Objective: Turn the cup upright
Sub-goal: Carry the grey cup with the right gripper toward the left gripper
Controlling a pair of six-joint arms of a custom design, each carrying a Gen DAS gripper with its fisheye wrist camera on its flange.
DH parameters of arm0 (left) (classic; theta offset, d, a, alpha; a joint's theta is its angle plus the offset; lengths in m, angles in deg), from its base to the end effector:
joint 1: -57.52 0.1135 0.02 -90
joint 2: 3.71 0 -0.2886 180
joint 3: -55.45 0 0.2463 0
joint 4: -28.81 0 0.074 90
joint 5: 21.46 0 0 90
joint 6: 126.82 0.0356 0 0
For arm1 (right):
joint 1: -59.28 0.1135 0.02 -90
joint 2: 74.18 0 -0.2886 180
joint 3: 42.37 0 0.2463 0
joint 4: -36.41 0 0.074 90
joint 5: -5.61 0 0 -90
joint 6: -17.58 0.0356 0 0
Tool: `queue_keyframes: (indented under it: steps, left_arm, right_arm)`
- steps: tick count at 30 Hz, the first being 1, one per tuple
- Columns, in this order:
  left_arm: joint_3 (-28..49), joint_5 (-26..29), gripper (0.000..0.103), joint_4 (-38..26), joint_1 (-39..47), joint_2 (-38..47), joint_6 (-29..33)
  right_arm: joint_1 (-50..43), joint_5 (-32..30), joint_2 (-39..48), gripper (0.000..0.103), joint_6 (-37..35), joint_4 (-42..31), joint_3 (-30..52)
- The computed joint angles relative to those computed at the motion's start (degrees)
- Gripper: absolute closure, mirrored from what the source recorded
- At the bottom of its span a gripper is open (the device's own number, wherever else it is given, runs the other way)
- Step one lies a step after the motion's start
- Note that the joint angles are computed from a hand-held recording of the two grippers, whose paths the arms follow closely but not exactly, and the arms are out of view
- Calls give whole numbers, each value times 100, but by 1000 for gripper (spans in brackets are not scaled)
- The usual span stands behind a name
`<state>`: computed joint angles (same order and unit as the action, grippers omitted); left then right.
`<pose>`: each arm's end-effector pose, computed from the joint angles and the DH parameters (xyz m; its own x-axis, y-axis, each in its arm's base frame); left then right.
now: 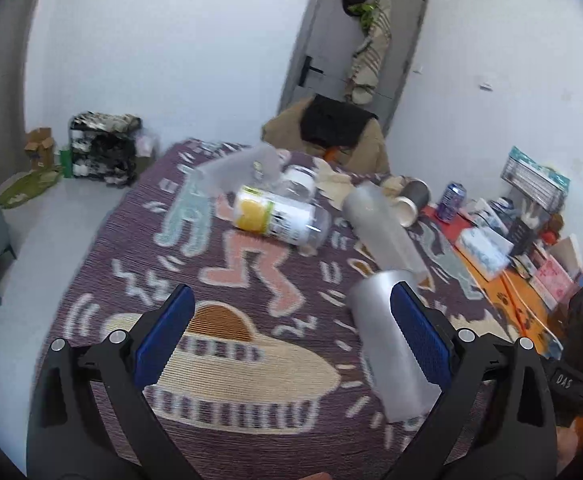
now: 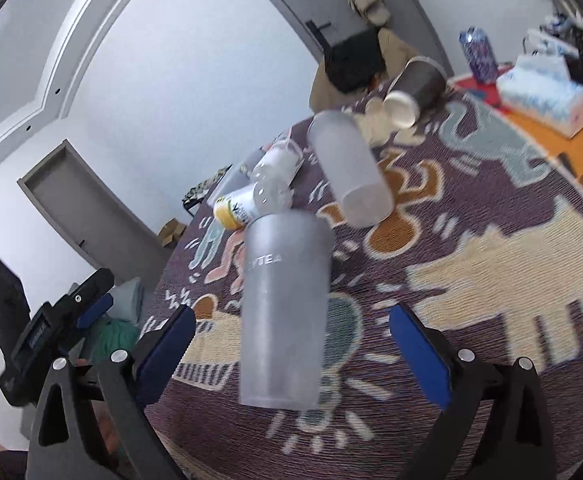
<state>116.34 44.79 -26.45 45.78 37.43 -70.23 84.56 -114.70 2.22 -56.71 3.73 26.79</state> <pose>0.1216 -0.0106 0.3247 -0.4005 -0.4315 -0.8083 -0.4256 0.8688 -0.2529 0.2426 0.1345 0.2958 -0.7532 -0.0972 -0.6506 -0.5347 0.6666 0.5194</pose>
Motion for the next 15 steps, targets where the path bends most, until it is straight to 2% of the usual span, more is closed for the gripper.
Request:
queue_keyframes:
  steps: [9,13,15]
  left_arm:
    - [44,716,6,549,-127,805,-9]
    - [67,1210,6,796,67,1179,23]
    - [76,1630,6,971,252,1423,45]
  right_arm:
    - [-638,138,-209,8,-471,324,-453]
    - [-854,156,-191,8,-594,453,-565]
    - [-936,161,-151,8,-613,541,-613]
